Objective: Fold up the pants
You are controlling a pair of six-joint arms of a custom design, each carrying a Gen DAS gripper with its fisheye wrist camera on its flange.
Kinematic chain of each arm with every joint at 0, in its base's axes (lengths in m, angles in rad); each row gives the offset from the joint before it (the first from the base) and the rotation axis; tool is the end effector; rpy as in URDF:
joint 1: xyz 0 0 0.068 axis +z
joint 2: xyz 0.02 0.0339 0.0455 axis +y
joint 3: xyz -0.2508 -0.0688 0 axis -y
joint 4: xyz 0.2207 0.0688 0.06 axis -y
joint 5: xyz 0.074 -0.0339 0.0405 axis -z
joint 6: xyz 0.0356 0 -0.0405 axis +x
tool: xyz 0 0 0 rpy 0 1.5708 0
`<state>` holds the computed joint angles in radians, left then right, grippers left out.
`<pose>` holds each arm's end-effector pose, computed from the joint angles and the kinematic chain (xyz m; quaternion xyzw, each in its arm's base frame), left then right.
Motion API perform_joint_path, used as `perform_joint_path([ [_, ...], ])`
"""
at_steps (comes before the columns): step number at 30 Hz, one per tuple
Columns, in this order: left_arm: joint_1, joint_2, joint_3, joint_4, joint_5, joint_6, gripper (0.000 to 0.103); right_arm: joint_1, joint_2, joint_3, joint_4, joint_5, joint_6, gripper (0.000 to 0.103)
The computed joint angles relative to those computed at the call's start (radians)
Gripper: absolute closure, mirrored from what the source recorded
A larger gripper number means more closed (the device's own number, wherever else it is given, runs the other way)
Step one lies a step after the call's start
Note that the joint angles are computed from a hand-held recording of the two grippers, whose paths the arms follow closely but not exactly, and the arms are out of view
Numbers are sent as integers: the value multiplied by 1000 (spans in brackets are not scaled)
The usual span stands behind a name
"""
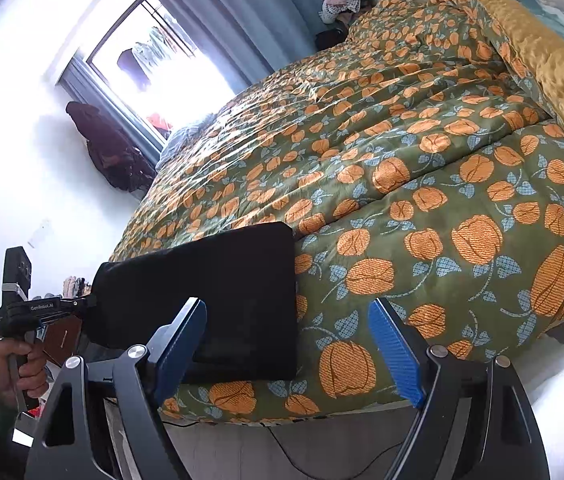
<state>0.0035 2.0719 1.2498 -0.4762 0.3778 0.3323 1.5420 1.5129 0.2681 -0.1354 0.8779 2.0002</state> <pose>0.3635 -0.0119 0.1095 0.1844 0.9558 -0.1611 0.1626 0.0317 0.1505 0.0790 0.2440 0.8684 0.1686 0.3975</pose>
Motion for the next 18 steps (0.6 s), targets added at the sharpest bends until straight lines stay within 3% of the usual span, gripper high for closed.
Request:
perform_joint_path([
  [3,-12,70,-29,73,-30,-10,98,-97,4,-15,166,-57,-238,20],
  [7,-37,66,-86,167,-53,-13,98,-310,17,3,409,-225,-701,20],
  [11,-37,76,-96,194,-54,-3,97,-507,190,96,606,-410,-1063,20],
  [13,-19,77,-98,188,-45,15,97,-615,340,159,685,-542,-1162,20],
  [15,-14,87,-88,178,-31,25,96,-738,515,241,713,-747,-1183,20],
  [16,-14,84,-89,177,-35,29,95,-770,566,264,717,-799,-1182,20],
  [18,-18,79,-90,173,-39,37,93,-771,532,248,714,-779,-1191,20],
])
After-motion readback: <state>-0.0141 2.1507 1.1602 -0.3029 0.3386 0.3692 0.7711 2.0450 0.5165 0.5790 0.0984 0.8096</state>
